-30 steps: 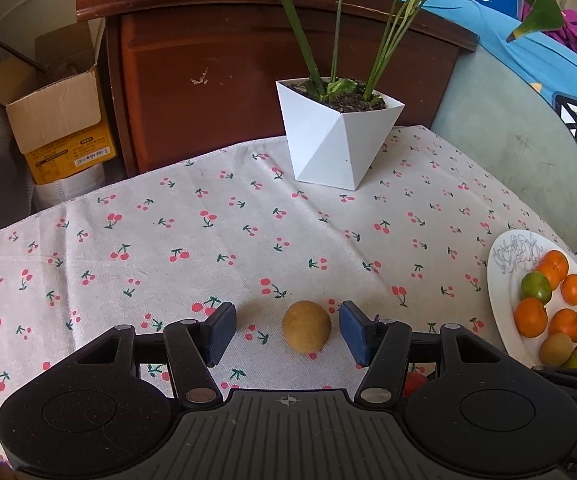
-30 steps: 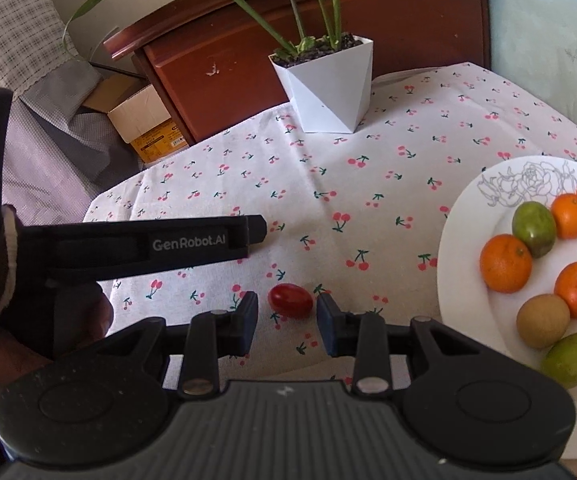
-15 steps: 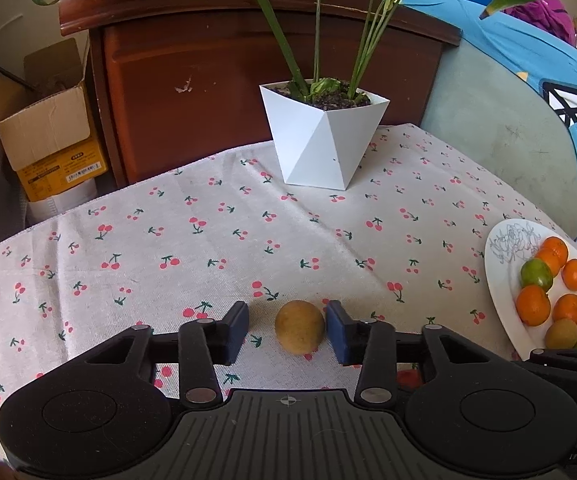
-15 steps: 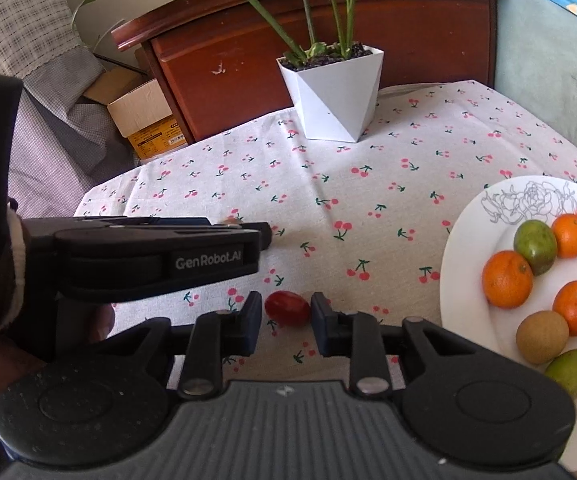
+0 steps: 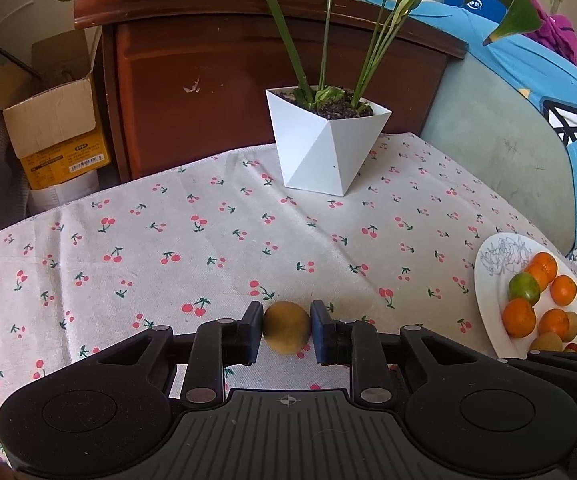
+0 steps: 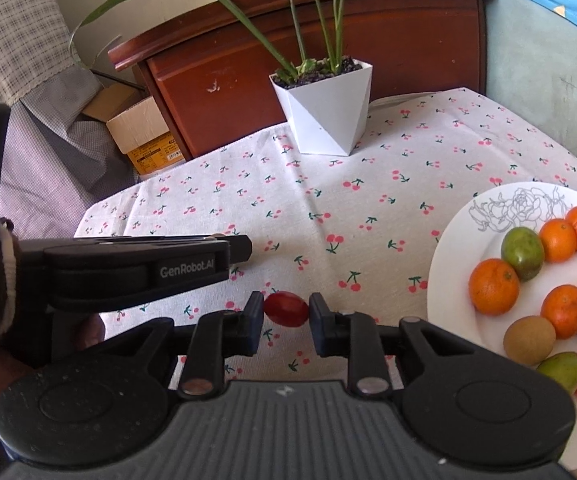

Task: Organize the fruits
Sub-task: 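Close the left gripper on the kiwi while the right grasps the red tomato, then carry the kiwi and red tomato onto the white plate and open both grippers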

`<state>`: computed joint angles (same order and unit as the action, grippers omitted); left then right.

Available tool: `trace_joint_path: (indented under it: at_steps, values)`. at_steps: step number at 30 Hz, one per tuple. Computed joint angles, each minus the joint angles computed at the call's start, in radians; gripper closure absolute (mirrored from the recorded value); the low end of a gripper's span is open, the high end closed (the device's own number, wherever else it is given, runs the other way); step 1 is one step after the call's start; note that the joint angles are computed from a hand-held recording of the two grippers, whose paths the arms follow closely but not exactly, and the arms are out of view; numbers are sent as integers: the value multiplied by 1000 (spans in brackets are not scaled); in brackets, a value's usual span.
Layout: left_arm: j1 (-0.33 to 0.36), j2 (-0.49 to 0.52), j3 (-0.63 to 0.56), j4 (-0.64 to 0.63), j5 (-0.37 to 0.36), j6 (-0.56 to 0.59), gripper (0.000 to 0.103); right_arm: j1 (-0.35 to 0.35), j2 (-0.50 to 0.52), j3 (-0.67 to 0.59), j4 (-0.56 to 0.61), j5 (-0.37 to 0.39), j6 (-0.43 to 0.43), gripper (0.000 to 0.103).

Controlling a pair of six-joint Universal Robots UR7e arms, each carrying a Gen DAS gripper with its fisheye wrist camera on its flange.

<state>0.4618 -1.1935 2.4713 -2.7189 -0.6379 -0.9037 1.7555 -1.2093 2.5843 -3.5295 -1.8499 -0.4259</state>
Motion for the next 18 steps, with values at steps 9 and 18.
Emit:
trace_joint_path:
  at_steps: [9,18]
  values:
    - [-31,5,-2,-35,14,2,80,-7,-19,7,-19,-6,8,79]
    - [-61,51,-31,-144,19,68,80,-31,-110,21,-35,-1,14,79]
